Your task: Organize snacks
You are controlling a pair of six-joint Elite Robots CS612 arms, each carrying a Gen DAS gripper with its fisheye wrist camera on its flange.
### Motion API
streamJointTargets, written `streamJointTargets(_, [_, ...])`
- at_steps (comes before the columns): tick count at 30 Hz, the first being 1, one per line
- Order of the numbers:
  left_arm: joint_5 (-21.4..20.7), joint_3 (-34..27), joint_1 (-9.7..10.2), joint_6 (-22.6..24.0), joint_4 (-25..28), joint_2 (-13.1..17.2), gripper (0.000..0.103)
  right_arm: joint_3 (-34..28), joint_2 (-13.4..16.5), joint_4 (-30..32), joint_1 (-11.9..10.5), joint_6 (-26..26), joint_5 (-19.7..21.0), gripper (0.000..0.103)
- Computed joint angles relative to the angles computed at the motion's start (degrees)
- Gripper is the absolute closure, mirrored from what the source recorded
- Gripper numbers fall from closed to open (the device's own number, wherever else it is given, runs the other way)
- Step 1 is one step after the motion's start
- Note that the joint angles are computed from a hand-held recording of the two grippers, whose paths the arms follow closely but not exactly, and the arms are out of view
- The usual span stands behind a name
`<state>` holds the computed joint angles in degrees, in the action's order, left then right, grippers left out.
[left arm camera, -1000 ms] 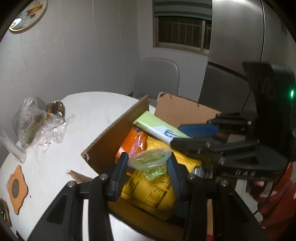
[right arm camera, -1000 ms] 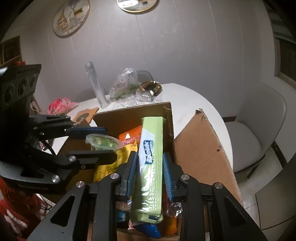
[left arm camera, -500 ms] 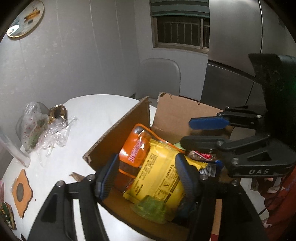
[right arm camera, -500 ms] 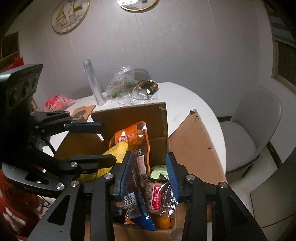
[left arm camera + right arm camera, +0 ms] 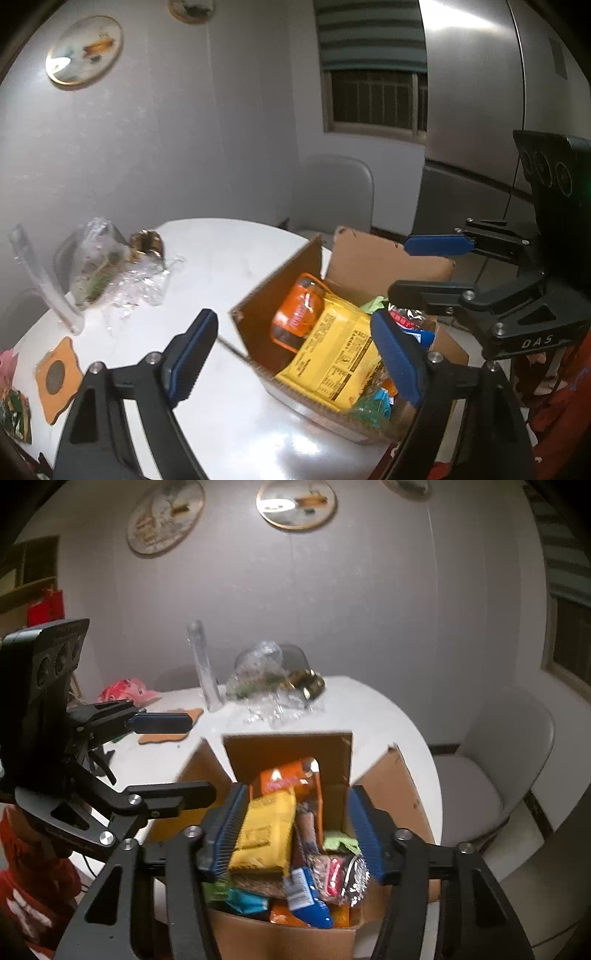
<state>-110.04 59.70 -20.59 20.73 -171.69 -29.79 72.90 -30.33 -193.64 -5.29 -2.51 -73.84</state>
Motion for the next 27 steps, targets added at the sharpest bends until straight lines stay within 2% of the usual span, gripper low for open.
streamJointTargets(3, [1.1, 2.1, 0.50, -2.6, -4.6, -0.8, 0.011, 0.5, -0.2, -3.2, 0.4, -1.2, -0.2, 0.034])
streamJointTargets(6, [3.3, 4.9, 0.91, -5.6, -11.2, -1.6, 0.007, 0.9, -0.1, -7.0, 0.8, -2.2, 0.2, 0.022])
streamJointTargets(8, [5.3, 6.5, 1.14, -8.4, -15.8, -1.9, 0.001, 1.0, 0.1, -9.7, 1.1, -2.9, 0.7, 0.011])
streamJointTargets(12, [10.8, 9.7, 1.29, -13.7, -23.5, -2.2, 0.001, 0.7, 1.2, -15.0, 1.7, -4.5, 1.3, 0.000])
streamJointTargets(18, [20.5, 12.2, 1.15, -18.6, -30.6, -1.3, 0.001, -1.3, 4.1, -22.9, 2.5, -5.4, 1.7, 0.000])
streamJointTargets(21, [22.9, 12.7, 1.16, -20.1, -31.4, -0.8, 0.001, -2.0, 5.2, -24.8, 2.9, -6.7, 1.0, 0.000])
streamJointTargets(27, [24.0, 12.8, 1.50, -21.8, -31.0, 0.0, 0.001, -3.1, 6.4, -22.9, 3.0, -6.6, 2.5, 0.000])
